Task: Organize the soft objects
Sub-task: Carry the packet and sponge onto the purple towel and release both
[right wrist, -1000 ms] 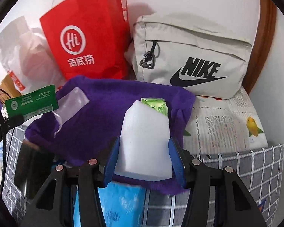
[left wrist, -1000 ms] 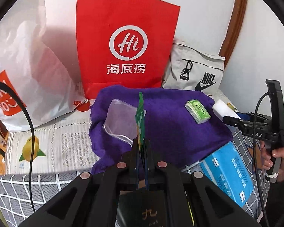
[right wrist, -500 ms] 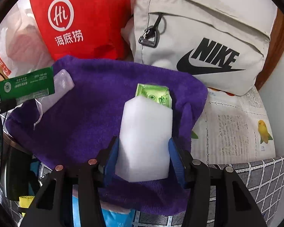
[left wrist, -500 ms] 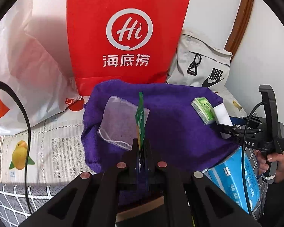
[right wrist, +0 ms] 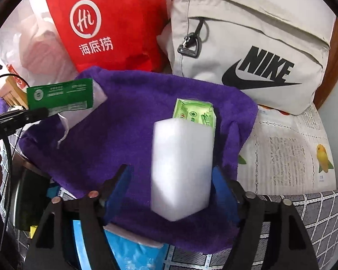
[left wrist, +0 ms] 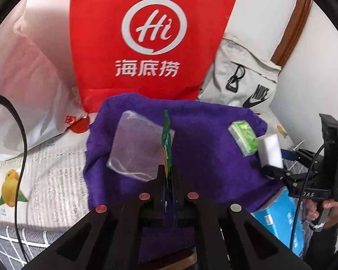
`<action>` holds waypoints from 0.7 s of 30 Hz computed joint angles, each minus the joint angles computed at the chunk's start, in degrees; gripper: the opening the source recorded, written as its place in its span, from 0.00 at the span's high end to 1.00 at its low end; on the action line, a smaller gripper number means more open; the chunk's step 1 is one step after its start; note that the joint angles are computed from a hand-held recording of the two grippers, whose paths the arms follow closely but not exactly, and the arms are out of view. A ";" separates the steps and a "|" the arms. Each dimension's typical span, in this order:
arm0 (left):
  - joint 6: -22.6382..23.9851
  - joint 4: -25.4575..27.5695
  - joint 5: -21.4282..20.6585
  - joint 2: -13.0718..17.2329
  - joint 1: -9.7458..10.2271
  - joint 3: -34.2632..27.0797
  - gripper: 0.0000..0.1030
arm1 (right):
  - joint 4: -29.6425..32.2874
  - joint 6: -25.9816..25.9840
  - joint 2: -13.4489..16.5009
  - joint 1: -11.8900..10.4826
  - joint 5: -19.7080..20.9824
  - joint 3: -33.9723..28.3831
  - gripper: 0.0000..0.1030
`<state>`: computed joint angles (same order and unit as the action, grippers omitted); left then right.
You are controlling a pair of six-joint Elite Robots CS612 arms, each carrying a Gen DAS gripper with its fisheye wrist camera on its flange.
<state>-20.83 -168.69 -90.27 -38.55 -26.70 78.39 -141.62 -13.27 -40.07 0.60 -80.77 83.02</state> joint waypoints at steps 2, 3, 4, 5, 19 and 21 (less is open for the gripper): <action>-0.65 -0.02 -0.77 0.31 0.14 -0.53 0.95 | -0.44 0.06 -0.28 0.05 -0.14 0.27 0.27; -0.65 0.52 -0.90 0.45 0.18 -0.83 0.95 | -0.38 0.19 -0.35 0.06 -0.28 0.28 0.27; -0.69 1.38 -0.62 0.62 0.17 -1.21 0.95 | -0.32 0.23 -0.51 -0.03 -0.38 0.41 0.27; -0.91 1.80 -0.29 0.68 0.16 -1.33 0.95 | -0.31 0.37 -0.67 -0.06 -0.56 0.50 0.27; -2.70 3.71 3.55 -1.19 -0.31 1.09 0.42 | -4.06 1.85 -3.61 -0.12 -1.21 3.60 0.27; -2.34 3.86 4.46 -1.86 -0.50 1.88 0.42 | -4.39 1.71 -4.30 -0.02 -1.29 4.31 0.27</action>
